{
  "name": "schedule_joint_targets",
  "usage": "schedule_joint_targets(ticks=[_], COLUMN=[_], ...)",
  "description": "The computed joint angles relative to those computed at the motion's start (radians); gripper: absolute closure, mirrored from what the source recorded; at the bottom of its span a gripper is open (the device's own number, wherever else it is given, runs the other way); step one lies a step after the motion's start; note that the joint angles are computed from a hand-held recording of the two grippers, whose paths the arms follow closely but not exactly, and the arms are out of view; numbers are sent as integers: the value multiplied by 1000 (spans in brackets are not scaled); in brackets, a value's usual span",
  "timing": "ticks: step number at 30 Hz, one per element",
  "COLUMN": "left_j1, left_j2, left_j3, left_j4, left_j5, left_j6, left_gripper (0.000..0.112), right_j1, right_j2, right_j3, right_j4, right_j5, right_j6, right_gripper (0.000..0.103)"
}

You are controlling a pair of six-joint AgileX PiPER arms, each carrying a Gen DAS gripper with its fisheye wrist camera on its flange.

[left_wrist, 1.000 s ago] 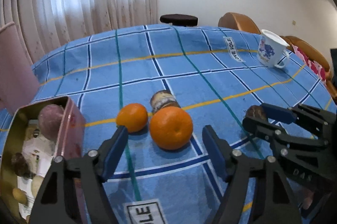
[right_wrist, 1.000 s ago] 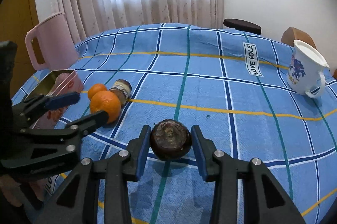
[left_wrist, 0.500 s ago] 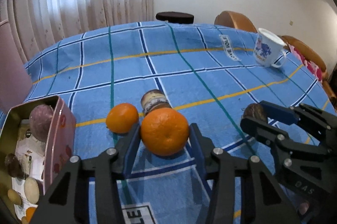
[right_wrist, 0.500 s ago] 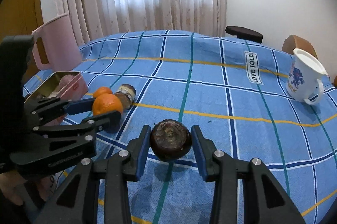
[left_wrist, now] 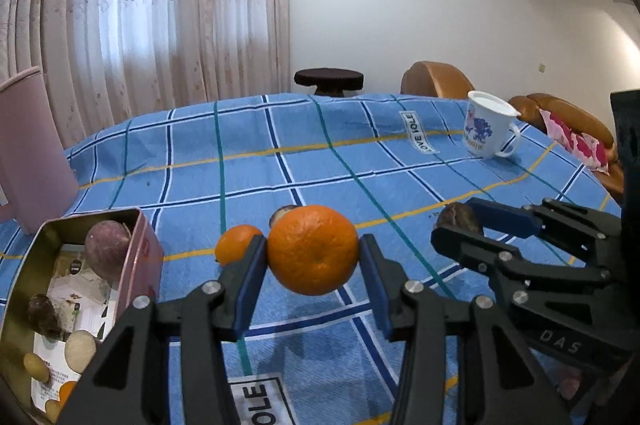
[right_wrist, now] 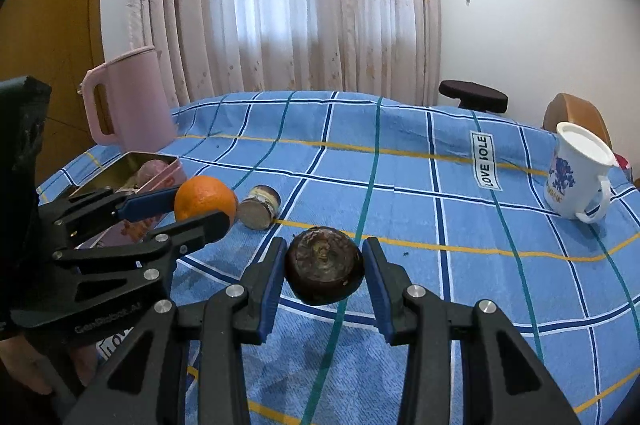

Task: Organize fruits
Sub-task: 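Carry the orange and dark round fruit over the tin box and release them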

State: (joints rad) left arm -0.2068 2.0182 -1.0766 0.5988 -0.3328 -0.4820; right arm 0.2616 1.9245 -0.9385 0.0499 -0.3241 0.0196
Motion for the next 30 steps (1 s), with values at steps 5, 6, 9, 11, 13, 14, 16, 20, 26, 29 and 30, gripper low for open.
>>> schedule_joint_targets(ticks=[5,6,9,11,13,14,16,20,26,29,30], left_j1=[-5,-6,-7,-8,-9,-9,-9,-9,-14,-12,-11], left_j2=[-12,-15,-23,-27,-29,-30,-32,-43,-57,-62,-65], left_j3=[32,38,59,68,73,75,81,111,150,164,172], left_j4=[-95,-118,-164,-190,-198,-209,-220,-262,-334,-348,-361], left_j5=[-35,-41,-67,-78,-85,-89,-98,-140,-193,-214,-226], left_j6=[96,117,163,186,195,204,214,258,326,333,342], left_gripper=[64,64,64,64,64,64,64,64,64,64,64], right_j1=[-3,-3,-4,-2,-1,0,0,-1,4,7,8], right_j2=[-9,-12,-17,-22,-27,-30,-36,-44,-54,-54,-56], right_j3=[22,28,43,54,65,72,85,109,140,148,154], right_j4=[-26,-26,-43,-34,-39,-37,-44,-55,-50,-36,-33], right_j5=[-36,-46,-71,-88,-106,-115,-137,-178,-231,-250,-260], right_j6=[24,23,34,23,25,23,27,31,19,1,-3], right_gripper=[62,62,62,62,62,62,62,62,62,62,62])
